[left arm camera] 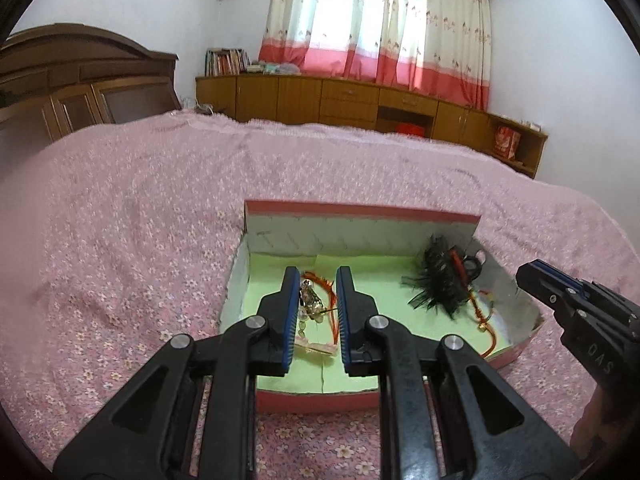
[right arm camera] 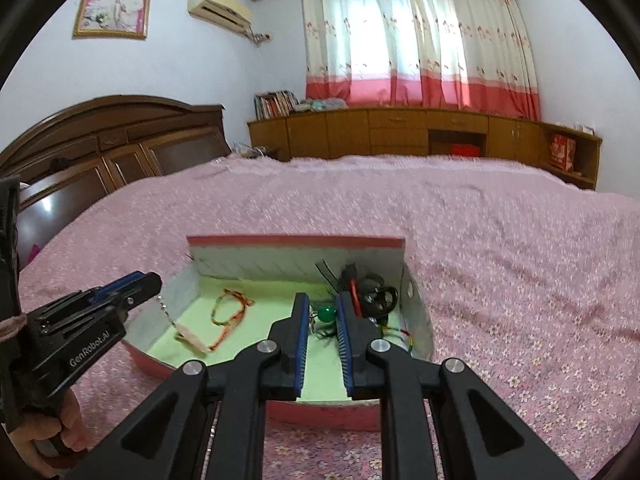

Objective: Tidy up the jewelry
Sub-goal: 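Carry both earrings over the shoebox and open both tools to drop them inside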

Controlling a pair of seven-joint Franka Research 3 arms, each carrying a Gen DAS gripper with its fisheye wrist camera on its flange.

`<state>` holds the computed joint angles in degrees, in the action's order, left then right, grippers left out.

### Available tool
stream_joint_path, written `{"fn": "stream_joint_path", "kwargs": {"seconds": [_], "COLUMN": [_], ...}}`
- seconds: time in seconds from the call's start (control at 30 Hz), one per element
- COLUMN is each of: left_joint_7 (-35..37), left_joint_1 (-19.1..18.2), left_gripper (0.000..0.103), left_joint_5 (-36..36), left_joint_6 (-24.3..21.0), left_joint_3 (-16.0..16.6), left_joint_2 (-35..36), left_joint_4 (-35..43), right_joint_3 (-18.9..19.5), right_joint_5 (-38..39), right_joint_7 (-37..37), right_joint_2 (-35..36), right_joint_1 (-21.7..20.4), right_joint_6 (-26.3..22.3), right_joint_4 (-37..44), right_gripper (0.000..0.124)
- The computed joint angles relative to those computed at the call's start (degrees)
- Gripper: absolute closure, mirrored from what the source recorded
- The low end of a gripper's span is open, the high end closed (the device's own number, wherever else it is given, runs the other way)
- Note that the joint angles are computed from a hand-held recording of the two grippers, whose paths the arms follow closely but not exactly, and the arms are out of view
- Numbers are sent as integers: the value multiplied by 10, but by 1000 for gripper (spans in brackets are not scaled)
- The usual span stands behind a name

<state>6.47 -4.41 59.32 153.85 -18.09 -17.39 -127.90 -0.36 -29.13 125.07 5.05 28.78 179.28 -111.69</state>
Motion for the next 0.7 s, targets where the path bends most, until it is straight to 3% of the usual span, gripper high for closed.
{"fn": "stream_joint_path", "kwargs": {"seconds": [0.1, 0.27, 0.43, 0.57, 0.7], "left_joint_7": [55, 140, 162, 186, 186], "left_joint_1": [-14, -34, -37, -41, -41], "left_gripper": [93, 93, 92, 80, 71], "left_joint_5": [-49, -138, -167, -183, -189], "left_joint_6": [3, -16, -24, -29, -26], "left_joint_3": [16, 31, 30, 31, 31], "left_joint_2": [20, 44, 47, 53, 47], "left_joint_4": [7, 18, 15, 22, 18], "right_joint_3": [29, 36, 47, 56, 63], "right_joint_5": [83, 152, 213, 263, 307], "right_joint_7": [-72, -135, -189, -223, -253], "right_joint_2": [11, 25, 35, 38, 35], "right_joint_1": [-21, -22, -26, -31, -36], "right_joint_6": [-19, -57, -92, -104, -100], "right_joint_4": [4, 17, 30, 34, 31], "right_gripper": [108, 108, 108, 107, 90]}}
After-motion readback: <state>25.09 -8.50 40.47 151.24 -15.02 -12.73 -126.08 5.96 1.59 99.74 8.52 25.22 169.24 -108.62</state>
